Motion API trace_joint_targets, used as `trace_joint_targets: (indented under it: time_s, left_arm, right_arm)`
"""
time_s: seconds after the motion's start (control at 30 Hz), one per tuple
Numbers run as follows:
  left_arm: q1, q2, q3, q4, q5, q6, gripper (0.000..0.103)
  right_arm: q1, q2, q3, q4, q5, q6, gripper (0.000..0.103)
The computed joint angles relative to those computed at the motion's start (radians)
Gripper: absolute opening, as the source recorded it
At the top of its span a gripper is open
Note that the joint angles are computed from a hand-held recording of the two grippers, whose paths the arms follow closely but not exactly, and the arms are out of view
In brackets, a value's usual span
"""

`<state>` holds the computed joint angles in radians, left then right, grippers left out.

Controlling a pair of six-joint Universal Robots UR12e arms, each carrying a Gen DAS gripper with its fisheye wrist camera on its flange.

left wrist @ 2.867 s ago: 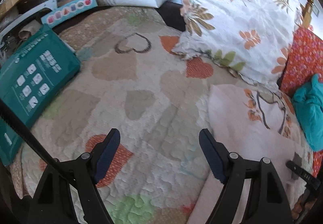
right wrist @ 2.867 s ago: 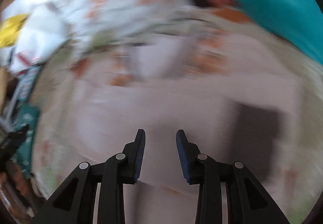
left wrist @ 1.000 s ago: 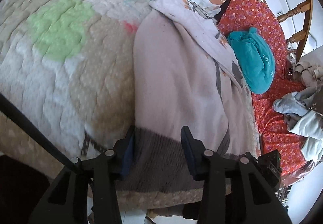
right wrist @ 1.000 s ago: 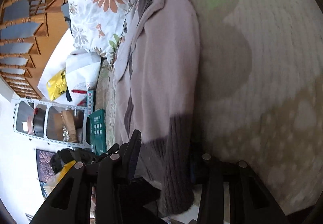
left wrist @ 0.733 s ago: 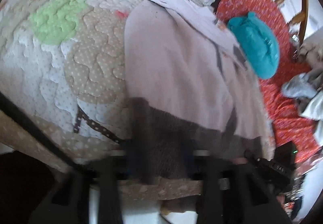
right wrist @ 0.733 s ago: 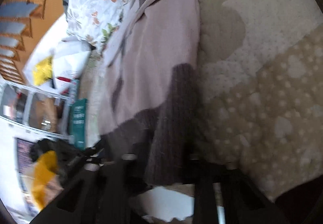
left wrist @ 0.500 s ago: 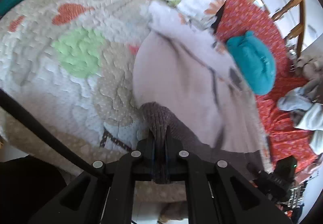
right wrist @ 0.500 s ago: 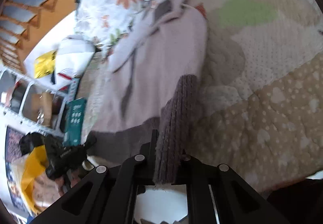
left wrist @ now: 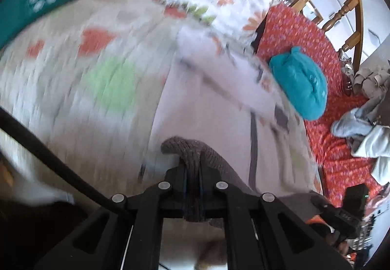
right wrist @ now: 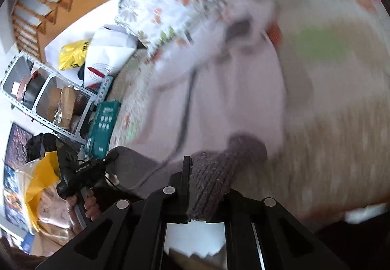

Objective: Fold small clothes
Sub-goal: 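Lift the hem with both tools and fold it over toward the collar, then release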

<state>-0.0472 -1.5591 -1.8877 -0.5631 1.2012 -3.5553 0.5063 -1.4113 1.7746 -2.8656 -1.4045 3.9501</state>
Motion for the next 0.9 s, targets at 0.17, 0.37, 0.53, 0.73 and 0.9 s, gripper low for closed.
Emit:
trace_joint_targets:
  time_s: [0.17,0.37,0.53,0.73,0.9]
  left_arm:
    - [-0.021,-0.143,0.176,0.059,0.064,-0.026,0.007]
    - [-0.037,-0.301,0.367,0.035,0.133,-0.066,0.007]
    - [-0.048,-0.417,0.5,-0.043,0.18,-0.043,0.007]
    - [-0.061,-0.506,0.615,-0.149,0.225,-0.043,0.012]
    - [-0.067,-0.496,0.61,-0.158,0.249,-0.068,0.051]
  right_arm:
    - [-0.024,0.048,-0.127,0.035,-0.077,-0.08,0.007]
    - [-0.064,0.163,-0.301,0.122,-0.13,-0.125,0.007]
    - [-0.099,0.247,-0.397,0.219,-0.134,-0.149,0.007]
    - [-0.155,0.322,-0.448,0.196,-0.079,-0.125,0.015]
    - [-0.157,0.326,-0.452,0.172,-0.195,-0.1,0.066]
